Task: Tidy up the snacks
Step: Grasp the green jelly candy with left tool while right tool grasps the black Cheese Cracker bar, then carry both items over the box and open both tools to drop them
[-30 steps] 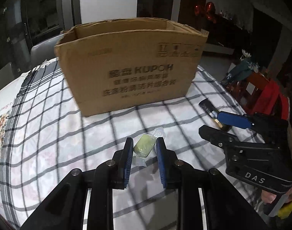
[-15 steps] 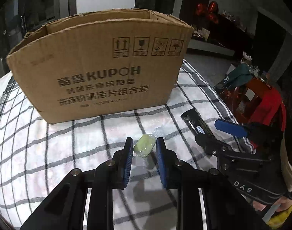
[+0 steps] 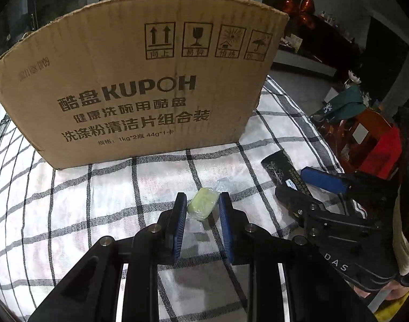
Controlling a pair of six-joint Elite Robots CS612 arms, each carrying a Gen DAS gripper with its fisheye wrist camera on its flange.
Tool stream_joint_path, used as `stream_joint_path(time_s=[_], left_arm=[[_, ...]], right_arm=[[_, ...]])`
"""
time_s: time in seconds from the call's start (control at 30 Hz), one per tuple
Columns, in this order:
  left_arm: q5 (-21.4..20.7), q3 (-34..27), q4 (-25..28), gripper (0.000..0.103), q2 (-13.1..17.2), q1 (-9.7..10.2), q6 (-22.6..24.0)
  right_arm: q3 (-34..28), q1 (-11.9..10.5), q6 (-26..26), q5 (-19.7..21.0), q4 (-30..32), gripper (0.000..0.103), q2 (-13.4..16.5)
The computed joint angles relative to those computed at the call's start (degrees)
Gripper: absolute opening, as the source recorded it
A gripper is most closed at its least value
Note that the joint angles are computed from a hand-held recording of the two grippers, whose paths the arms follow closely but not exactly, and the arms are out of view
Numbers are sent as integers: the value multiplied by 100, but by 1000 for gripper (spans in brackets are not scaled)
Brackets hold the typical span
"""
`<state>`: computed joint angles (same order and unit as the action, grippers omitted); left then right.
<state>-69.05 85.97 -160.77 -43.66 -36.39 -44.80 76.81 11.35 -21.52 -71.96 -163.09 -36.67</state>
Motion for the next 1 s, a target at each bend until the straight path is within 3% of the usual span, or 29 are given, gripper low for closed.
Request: stream_joint_path(time_s=[0.13, 0.2, 0.27, 0.73, 1.0], left_arm=[[-7, -16, 32, 25, 14, 6, -14], [-14, -11, 26, 25, 12, 5, -17], [2, 2, 23, 25, 2, -2, -25], [65, 437, -442, 25, -297, -89, 97], [385, 843, -745, 25, -624, -135, 214]], right_arm=[[-20, 6, 28, -28, 11, 43, 21], [-9, 8, 89, -71, -43, 33, 17], [2, 8, 139, -83, -70, 33, 11], [501, -8, 513, 229, -649, 32, -349], [667, 51, 743, 507, -1056, 32, -501]])
